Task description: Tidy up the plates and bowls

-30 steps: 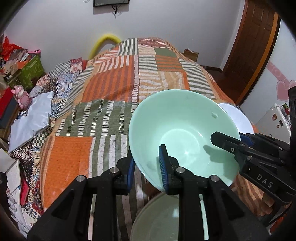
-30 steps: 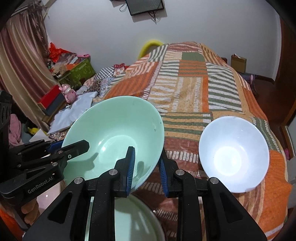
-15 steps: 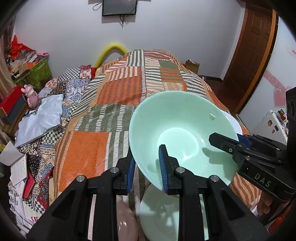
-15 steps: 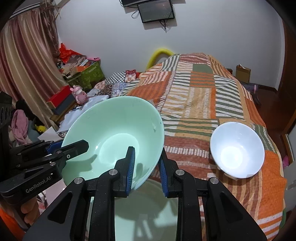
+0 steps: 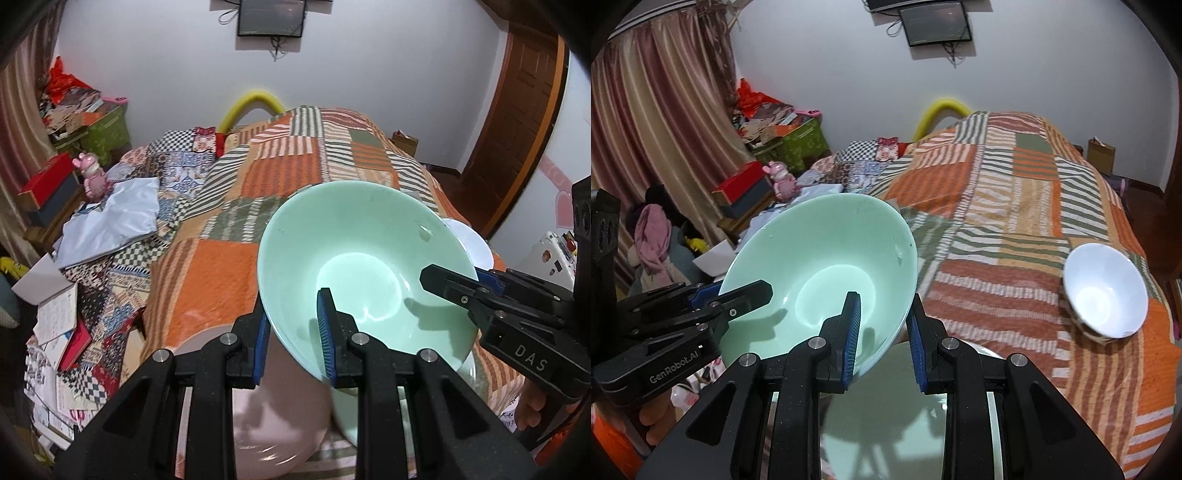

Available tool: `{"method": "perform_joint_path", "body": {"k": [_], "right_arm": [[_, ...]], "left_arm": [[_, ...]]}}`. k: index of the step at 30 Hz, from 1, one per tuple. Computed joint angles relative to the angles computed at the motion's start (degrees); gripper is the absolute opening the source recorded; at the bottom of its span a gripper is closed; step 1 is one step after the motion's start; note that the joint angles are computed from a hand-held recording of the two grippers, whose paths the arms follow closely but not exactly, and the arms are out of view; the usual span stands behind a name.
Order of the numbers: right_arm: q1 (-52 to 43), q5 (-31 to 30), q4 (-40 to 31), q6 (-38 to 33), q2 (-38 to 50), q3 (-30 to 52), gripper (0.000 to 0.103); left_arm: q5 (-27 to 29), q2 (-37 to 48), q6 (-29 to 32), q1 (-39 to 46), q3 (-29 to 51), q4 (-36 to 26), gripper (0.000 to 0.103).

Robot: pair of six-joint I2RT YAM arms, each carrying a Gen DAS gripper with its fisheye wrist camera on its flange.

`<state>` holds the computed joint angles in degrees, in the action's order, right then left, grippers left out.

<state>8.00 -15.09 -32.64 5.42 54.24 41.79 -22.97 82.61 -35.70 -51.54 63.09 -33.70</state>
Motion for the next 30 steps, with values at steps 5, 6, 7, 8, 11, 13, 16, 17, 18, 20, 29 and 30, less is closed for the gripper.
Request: {"method": "perform_joint_path", "body": {"k": [5,6,7,8,11,13,16,17,18,20,29,30], "right_arm": [[5.29,2.00,1.52,2.86,0.06,-1.12,0.023],[6.52,2.57,1.76,3.52,-0.03,-1.43,0.023],[7.13,2.75,1.92,3.84,-0.13,-1.67,0.023],[8.24,3.10,2.46,4.51,0.05,-2.02,0.023],[10.56,3.72,3.61,6.04,0.58,-2.81,0.023],[11.95,3.96,4.45,6.89,1.19,-3.26,0.023],[14.45,4.59,5.72,8.47,2.18,-3.94,0.023],[15.24,4.62,6.41,8.91,2.85,-4.33,0.023],[16.02,4.88,6.59,9.43,2.77,-4.72,0.023],[17.30,4.98,7.74,10.15,4.01,-5.49,0.023],[20.66,5.15,9.86,12.51,7.52,-7.01,0.023],[20.88,5.19,9.98,12.67,7.80,-7.13,0.023]], "left_arm": [[-0.50,-4.65,-1.19,0.56,-4.13,-1.12,0.024],[-0.63,-5.63,-1.54,0.59,-5.02,-1.33,0.024],[-0.70,-6.60,-1.77,0.72,-6.01,-1.39,0.024],[-0.83,-7.57,-2.07,0.81,-6.95,-1.61,0.024],[-0.73,-9.98,-2.59,1.46,-9.43,-2.04,0.024],[-0.78,-11.27,-3.18,1.63,-10.98,-2.49,0.024],[-0.28,-12.92,-4.06,2.24,-13.37,-2.90,0.024],[-0.01,-13.54,-4.37,2.56,-14.36,-2.90,0.024],[0.10,-14.10,-4.66,2.73,-15.28,-2.93,0.024],[0.30,-14.87,-5.24,3.10,-16.83,-2.88,0.024],[3.08,-16.48,-6.01,5.72,-22.20,-1.08,0.024],[3.41,-16.48,-5.93,6.02,-22.62,-0.73,0.024]]}}
